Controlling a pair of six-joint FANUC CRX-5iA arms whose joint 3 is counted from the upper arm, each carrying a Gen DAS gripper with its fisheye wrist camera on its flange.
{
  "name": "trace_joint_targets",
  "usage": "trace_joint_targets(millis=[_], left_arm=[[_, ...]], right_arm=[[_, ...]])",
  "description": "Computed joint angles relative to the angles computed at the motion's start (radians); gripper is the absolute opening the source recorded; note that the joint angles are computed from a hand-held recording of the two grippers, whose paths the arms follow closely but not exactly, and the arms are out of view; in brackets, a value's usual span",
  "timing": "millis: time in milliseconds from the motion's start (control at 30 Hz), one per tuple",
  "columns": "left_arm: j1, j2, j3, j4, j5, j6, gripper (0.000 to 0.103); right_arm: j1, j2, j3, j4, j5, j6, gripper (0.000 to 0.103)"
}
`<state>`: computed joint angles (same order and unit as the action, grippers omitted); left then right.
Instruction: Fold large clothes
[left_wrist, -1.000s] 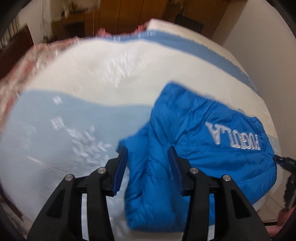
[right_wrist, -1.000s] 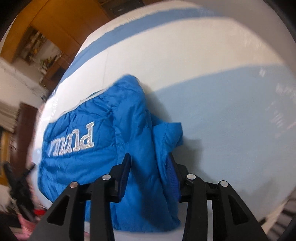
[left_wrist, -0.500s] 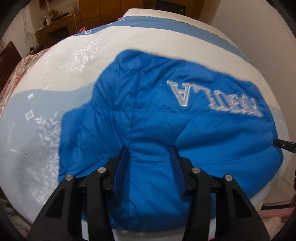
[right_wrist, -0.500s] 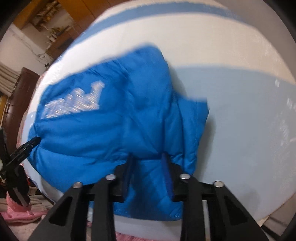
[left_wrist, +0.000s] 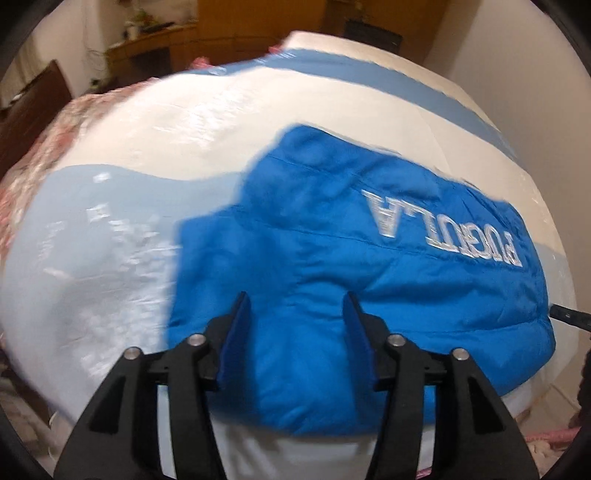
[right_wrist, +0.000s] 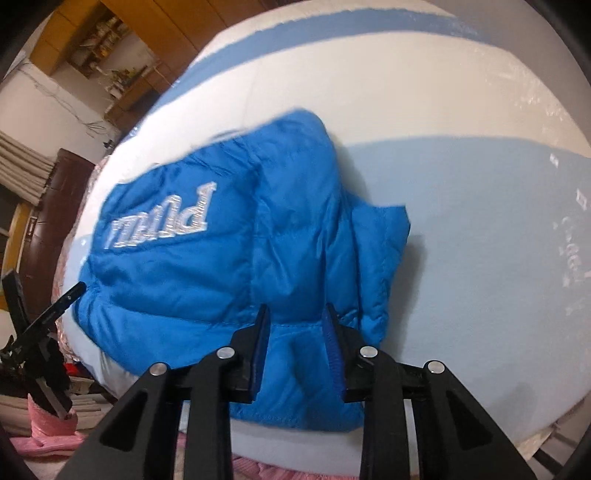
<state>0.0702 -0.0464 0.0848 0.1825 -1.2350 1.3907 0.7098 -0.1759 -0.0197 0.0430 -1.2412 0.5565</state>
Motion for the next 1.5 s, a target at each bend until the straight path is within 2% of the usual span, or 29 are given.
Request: trace_joint_targets(millis=[100, 200, 333, 500, 600, 700, 800, 867, 967, 1000, 1067, 1133, 1267, 1367, 1500], left_arm=[[0.052, -0.041, -0.009, -0.027, -0.030, 0.034, 0.058], [0.119, -0.062, -0.039, 0.008, -0.049, 0.047, 0.061], [0.233, -0.081, -0.140, 0.192, -0.051, 0.021, 0.067], [0.262, -0.069, -0.208, 0.301, -0.008, 0.013, 0.068], [0.265, -0.023, -0.217, 0.373, 0.008, -0.024, 0.071], [0.254, 0.025, -0.200, 0.376, 0.014, -0.032, 0.074], [0.255, 0.072, -0.212, 0.454, 0.006, -0.074, 0.074], [0.248, 0.104, -0.212, 0.495, -0.004, -0.103, 0.067], [0.230, 0.140, -0.189, 0.509, -0.016, -0.110, 0.050], [0.222, 0.145, -0.179, 0.505, -0.016, -0.119, 0.046], [0.216, 0.142, -0.167, 0.508, -0.022, -0.108, 0.030], [0.219, 0.122, -0.171, 0.534, -0.022, -0.109, 0.023], [0.217, 0.094, -0.147, 0.519, -0.037, -0.141, 0.022], [0.207, 0.127, -0.117, 0.461, -0.061, -0.121, 0.022], [0.205, 0.158, -0.123, 0.460, -0.066, -0.124, 0.025]], right_arm=[[0.016, -0.001, 0.018, -0.001, -0.016, 0.014, 0.030], [0.025, 0.011, 0.026, -0.007, -0.027, 0.034, 0.030], [0.003, 0.023, 0.030, -0.045, -0.045, 0.054, 0.030], [-0.018, 0.043, 0.038, -0.076, -0.055, 0.092, 0.030], [-0.020, 0.058, 0.047, -0.076, -0.066, 0.105, 0.030], [-0.020, 0.067, 0.053, -0.076, -0.071, 0.110, 0.030], [-0.027, 0.068, 0.051, -0.088, -0.069, 0.108, 0.030], [-0.033, 0.070, 0.051, -0.098, -0.066, 0.104, 0.030], [-0.040, 0.078, 0.055, -0.107, -0.071, 0.095, 0.029], [-0.039, 0.081, 0.057, -0.107, -0.073, 0.092, 0.029], [-0.037, 0.086, 0.063, -0.104, -0.081, 0.081, 0.029], [-0.036, 0.089, 0.068, -0.102, -0.091, 0.067, 0.029], [-0.037, 0.098, 0.073, -0.100, -0.100, 0.035, 0.029], [-0.039, 0.108, 0.082, -0.096, -0.110, 0.031, 0.029], [-0.044, 0.123, 0.093, -0.098, -0.118, 0.030, 0.029]])
